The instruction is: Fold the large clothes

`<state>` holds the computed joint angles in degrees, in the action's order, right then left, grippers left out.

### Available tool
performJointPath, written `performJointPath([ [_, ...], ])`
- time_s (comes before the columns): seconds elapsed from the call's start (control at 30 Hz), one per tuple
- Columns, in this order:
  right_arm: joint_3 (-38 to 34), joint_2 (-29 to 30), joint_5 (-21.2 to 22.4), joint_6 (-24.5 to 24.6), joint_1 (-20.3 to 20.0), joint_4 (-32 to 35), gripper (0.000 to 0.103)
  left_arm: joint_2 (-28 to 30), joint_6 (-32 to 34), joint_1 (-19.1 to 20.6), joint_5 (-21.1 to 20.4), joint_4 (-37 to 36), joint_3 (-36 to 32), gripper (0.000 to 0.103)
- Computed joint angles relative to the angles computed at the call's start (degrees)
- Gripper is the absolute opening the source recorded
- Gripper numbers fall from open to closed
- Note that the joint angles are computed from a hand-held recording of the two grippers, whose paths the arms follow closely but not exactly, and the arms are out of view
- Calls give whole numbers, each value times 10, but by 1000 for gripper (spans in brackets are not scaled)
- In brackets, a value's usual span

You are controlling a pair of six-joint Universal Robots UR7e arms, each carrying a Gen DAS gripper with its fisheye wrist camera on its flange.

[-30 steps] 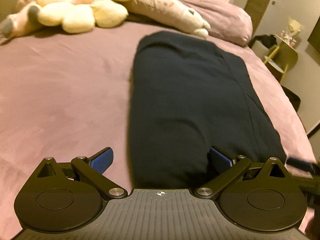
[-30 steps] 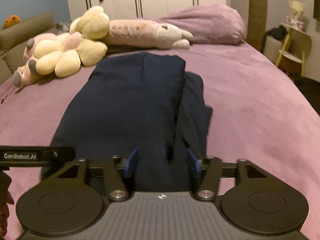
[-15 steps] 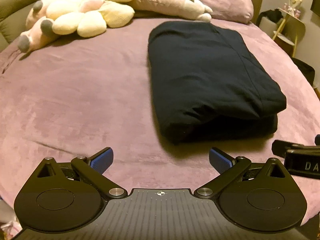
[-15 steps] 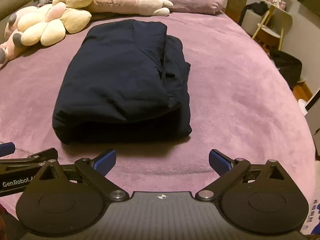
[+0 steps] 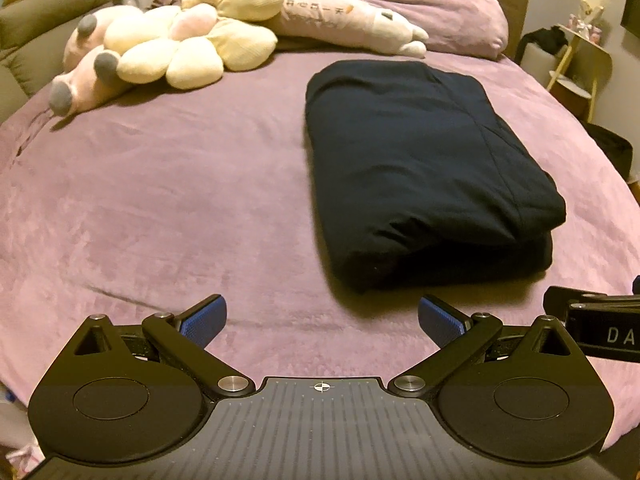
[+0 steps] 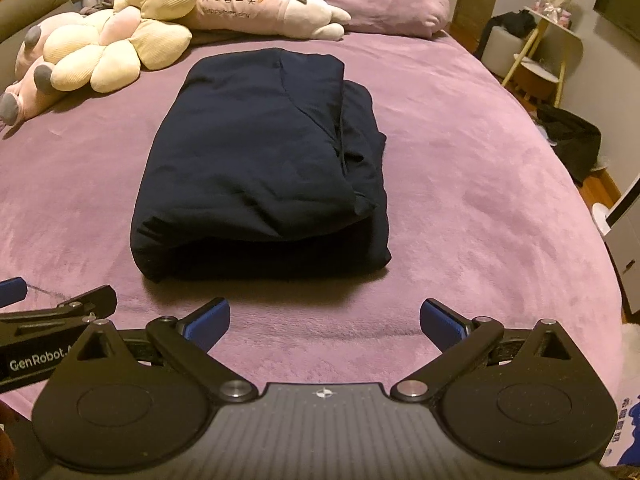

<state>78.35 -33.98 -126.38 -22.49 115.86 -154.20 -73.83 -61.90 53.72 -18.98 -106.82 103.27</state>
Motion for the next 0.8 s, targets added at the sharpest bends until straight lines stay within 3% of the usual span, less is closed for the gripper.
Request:
performJointPath([
  [0.3,3,-3,-1,2,0,-8,101,3,-25,-1,-7,34,-11,103],
  [0.8,1,-3,3,10,-1,-6,101,6,-20,-1,-10,27,-10,103],
])
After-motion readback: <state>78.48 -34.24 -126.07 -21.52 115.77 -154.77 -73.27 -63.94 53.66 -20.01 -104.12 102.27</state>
